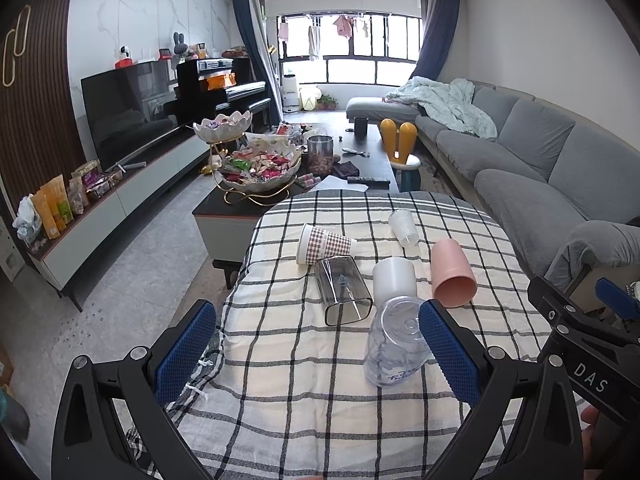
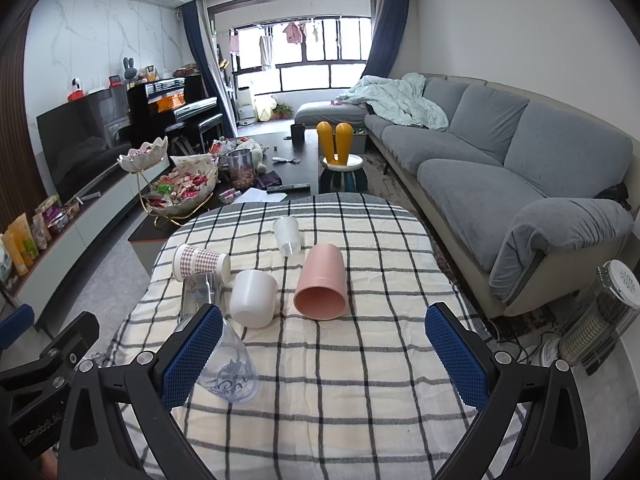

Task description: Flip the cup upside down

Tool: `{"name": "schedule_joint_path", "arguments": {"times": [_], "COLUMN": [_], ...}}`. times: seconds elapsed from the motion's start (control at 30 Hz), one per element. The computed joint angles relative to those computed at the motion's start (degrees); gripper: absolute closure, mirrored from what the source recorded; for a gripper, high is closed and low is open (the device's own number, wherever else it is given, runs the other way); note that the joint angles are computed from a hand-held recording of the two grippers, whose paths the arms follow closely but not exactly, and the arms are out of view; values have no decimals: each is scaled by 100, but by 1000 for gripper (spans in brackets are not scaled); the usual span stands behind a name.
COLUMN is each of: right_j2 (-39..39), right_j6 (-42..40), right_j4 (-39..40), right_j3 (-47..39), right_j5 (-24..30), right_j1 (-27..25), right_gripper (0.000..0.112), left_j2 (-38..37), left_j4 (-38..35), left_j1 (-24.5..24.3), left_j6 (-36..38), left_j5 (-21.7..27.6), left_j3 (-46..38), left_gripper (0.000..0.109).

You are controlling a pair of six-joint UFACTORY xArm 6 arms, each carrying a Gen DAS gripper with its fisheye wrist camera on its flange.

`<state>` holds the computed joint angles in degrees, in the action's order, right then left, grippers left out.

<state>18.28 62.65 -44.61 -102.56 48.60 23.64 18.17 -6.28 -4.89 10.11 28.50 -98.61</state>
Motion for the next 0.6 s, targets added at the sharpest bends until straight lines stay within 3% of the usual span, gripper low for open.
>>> {"name": "schedule_joint_path", "arguments": {"times": [0.6], "right_j2": [-12], "right_j6": [-8], "right_j4": [39], "right_j3": [22], "right_j5": [4], "right_j1": [-10], "right_gripper": [11], "left_j2": [15], "left_j4": [148], "left_j1": [-2], "left_j6": [-109], "left_j5": [18], "left_j3": [-20], "left_gripper": [6]}}
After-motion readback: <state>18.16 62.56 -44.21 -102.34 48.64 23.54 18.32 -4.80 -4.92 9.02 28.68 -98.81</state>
